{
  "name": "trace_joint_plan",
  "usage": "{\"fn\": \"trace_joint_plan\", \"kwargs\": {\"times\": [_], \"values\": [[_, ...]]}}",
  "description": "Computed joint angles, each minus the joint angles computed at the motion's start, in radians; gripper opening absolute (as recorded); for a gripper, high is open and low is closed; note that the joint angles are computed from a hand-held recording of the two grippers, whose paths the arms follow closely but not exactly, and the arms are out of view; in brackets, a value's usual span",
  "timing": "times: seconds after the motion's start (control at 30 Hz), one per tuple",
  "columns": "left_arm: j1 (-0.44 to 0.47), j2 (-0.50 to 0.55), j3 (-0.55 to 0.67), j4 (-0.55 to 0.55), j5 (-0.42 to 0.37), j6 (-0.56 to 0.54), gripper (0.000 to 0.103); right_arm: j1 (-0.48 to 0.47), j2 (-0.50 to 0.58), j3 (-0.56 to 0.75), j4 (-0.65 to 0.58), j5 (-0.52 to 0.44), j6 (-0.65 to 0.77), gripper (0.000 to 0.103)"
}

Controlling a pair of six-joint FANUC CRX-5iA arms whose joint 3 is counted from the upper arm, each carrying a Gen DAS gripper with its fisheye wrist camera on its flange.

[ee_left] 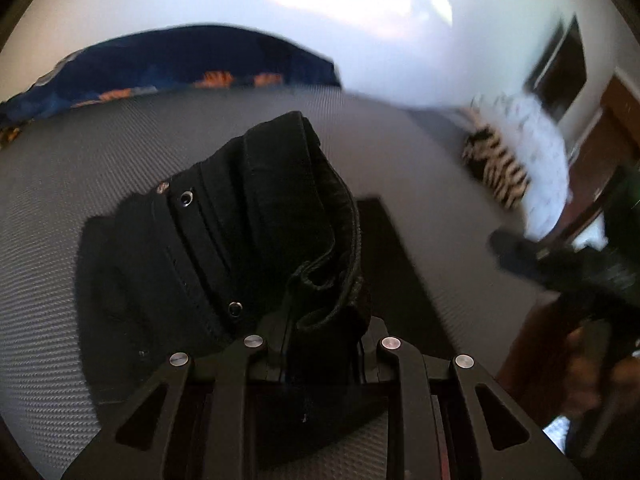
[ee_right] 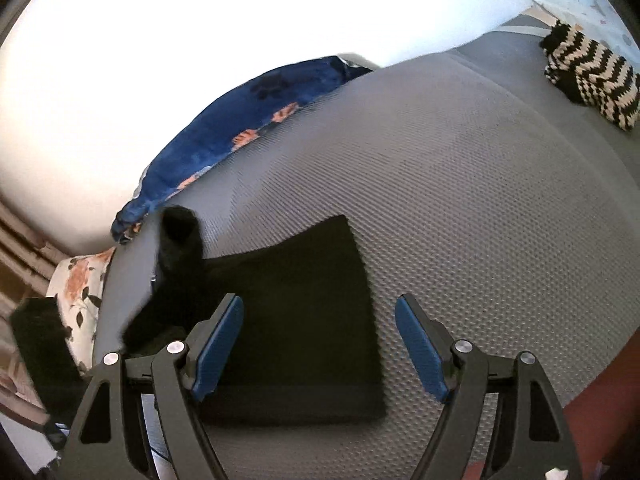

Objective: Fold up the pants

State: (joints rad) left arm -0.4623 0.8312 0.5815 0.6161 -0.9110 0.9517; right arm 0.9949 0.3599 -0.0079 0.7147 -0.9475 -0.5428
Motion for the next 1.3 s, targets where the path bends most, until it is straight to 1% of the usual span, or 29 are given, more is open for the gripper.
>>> {"fn": "trace_joint_plan", "kwargs": {"times": [0.03,0.1,0.13,0.17,0.2,0.27,0.3,0.33,0.43,0.5,0.53,0.57,0.6,0.67,0.7,0.73,0.77,0.8,0.9,0.97,1.03,1.07,1.1,1.13,1.17,1.2,1.23,1.27,1.3], "values": [[-0.007,-0.002,-0.004,-0.025,-0.001,0.013,0.024,-0.001,-0.004,-0.009,-0.011,0.008,0.002,0.076],[-0.021,-0.012,-0.03,-0.037,0.012,0.022,0.027,-0.005,-0.014,-0.034,-0.018,0.034,-0.004,0.076],[-0.024,-0.019,-0.044,-0.036,0.021,0.017,0.031,-0.005,-0.017,-0.043,-0.021,0.044,-0.009,0.076],[-0.025,-0.025,-0.053,-0.034,0.025,0.013,0.036,-0.011,-0.02,-0.054,-0.024,0.069,-0.01,0.076],[-0.019,-0.045,-0.093,-0.017,0.032,-0.019,0.039,-0.015,-0.024,-0.065,-0.027,0.09,-0.011,0.076],[-0.015,-0.058,-0.109,0.006,0.016,-0.07,0.052,-0.028,-0.025,-0.078,-0.038,0.139,0.002,0.076],[-0.013,-0.072,-0.127,0.025,0.011,-0.1,0.056,-0.032,-0.03,-0.091,-0.036,0.163,0.002,0.076],[-0.009,-0.091,-0.161,0.052,0.016,-0.136,0.061,-0.042,-0.032,-0.1,-0.044,0.203,0.014,0.076],[0.012,-0.145,-0.241,0.126,0.028,-0.213,0.067,-0.073,-0.037,-0.129,-0.065,0.325,0.048,0.076],[0.033,-0.173,-0.285,0.165,0.038,-0.24,0.069,-0.1,-0.037,-0.153,-0.074,0.447,0.079,0.076],[0.044,-0.189,-0.31,0.178,0.055,-0.248,0.07,-0.109,-0.034,-0.158,-0.081,0.485,0.096,0.076],[0.054,-0.203,-0.328,0.172,0.079,-0.238,0.071,-0.119,-0.029,-0.162,-0.085,0.525,0.111,0.076],[0.064,-0.211,-0.338,0.166,0.095,-0.225,0.071,-0.135,-0.018,-0.157,-0.133,0.588,0.178,0.076],[0.086,-0.221,-0.341,0.118,0.131,-0.16,0.071,-0.15,0.004,-0.126,-0.24,0.627,0.288,0.076],[0.098,-0.223,-0.338,0.083,0.148,-0.109,0.071,-0.159,0.016,-0.117,-0.28,0.657,0.331,0.076],[0.107,-0.224,-0.34,0.076,0.152,-0.092,0.071,-0.168,0.029,-0.095,-0.362,0.678,0.417,0.076],[0.118,-0.221,-0.337,0.066,0.155,-0.065,0.071,-0.173,0.044,-0.058,-0.454,0.662,0.511,0.076],[0.128,-0.22,-0.336,0.051,0.16,-0.035,0.071,-0.18,0.062,-0.023,-0.519,0.634,0.587,0.074],[0.151,-0.212,-0.317,-0.024,0.162,0.059,0.071,-0.196,0.093,0.033,-0.617,0.632,0.742,0.068],[0.161,-0.201,-0.304,-0.044,0.15,0.093,0.071,-0.206,0.112,0.072,-0.669,0.624,0.819,0.067],[0.163,-0.184,-0.28,-0.069,0.136,0.135,0.071,-0.217,0.138,0.12,-0.737,0.616,0.902,0.06],[0.164,-0.178,-0.273,-0.079,0.131,0.148,0.071,-0.225,0.151,0.147,-0.792,0.612,0.954,0.051],[0.164,-0.174,-0.268,-0.089,0.128,0.159,0.071,-0.231,0.17,0.178,-0.832,0.598,0.981,0.047],[0.164,-0.17,-0.261,-0.1,0.123,0.17,0.071,-0.23,0.177,0.182,-0.82,0.605,0.969,0.047],[0.162,-0.165,-0.252,-0.11,0.117,0.178,0.071,-0.23,0.183,0.19,-0.824,0.608,0.973,0.043],[0.161,-0.163,-0.246,-0.121,0.114,0.186,0.071,-0.227,0.192,0.21,-0.822,0.59,0.958,0.026],[0.159,-0.161,-0.241,-0.132,0.114,0.195,0.071,-0.219,0.191,0.205,-0.768,0.586,0.893,0.019],[0.157,-0.159,-0.24,-0.131,0.117,0.193,0.071,-0.204,0.184,0.186,-0.661,0.585,0.788,0.018],[0.156,-0.156,-0.236,-0.129,0.118,0.193,0.071,-0.194,0.179,0.18,-0.593,0.572,0.735,0.014]]}}
